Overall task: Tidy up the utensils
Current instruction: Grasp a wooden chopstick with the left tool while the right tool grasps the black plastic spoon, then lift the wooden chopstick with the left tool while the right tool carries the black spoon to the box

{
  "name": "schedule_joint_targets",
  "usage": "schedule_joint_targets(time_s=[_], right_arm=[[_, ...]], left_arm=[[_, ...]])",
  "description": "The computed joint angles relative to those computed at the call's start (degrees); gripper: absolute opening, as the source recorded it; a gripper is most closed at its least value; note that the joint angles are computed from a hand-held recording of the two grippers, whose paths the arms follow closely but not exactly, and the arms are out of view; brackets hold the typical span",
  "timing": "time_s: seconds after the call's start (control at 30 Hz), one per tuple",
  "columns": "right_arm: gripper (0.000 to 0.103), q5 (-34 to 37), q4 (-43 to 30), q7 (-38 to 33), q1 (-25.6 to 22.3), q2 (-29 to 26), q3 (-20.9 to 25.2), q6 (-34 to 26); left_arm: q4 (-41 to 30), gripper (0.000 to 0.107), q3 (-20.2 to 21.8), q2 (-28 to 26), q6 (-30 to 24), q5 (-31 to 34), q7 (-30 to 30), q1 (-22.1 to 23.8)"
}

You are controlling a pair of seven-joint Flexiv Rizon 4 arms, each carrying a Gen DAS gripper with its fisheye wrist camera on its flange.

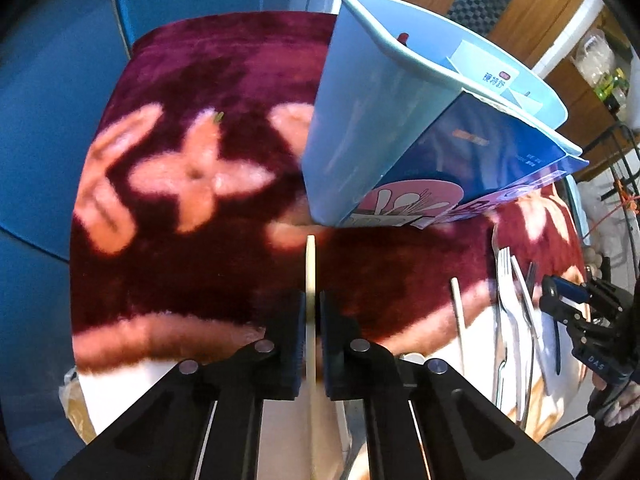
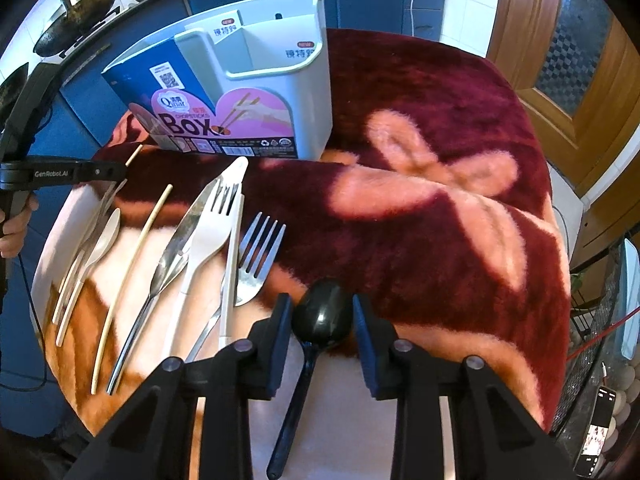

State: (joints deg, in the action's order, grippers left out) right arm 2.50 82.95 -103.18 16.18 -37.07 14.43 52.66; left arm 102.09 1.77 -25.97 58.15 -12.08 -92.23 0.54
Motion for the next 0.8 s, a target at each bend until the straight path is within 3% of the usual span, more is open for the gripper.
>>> schedule_joint_targets(time_s=[0.17,0.37,0.53,0.7,0.8], right_arm=[[0.032,2.01,2.08,-0.23,-0.86,0.9,1.01,3.96],[0.032,7.49,6.67,-4.41,-4.03,3.06,5.31,14.15],[0.032,11.51,9.33,-8.35,-6.5,3.93,9.55,23.35],[0.032,11.91,11.29,-10.59,-8.51,3.7,13.23,32.9],[0.032,10.34,12.5,-10.14,-9.4,3.54,14.59,37.02]], left_arm=[[3.5,0.004,0.23,1.65,5.11,0.07,-0.94,-0.35],[13.94,0.004,-2.48,7.51,22.09,-3.59,1.97,0.32],[17.51,0.004,-3.07,10.09,34.84,-3.65,2.23,-0.79],[16.18,0.004,6.21,10.01,43.34,-0.62,-0.97,-9.34],[14.08,0.004,14.51,8.64,47.51,-3.21,-0.4,-17.9]])
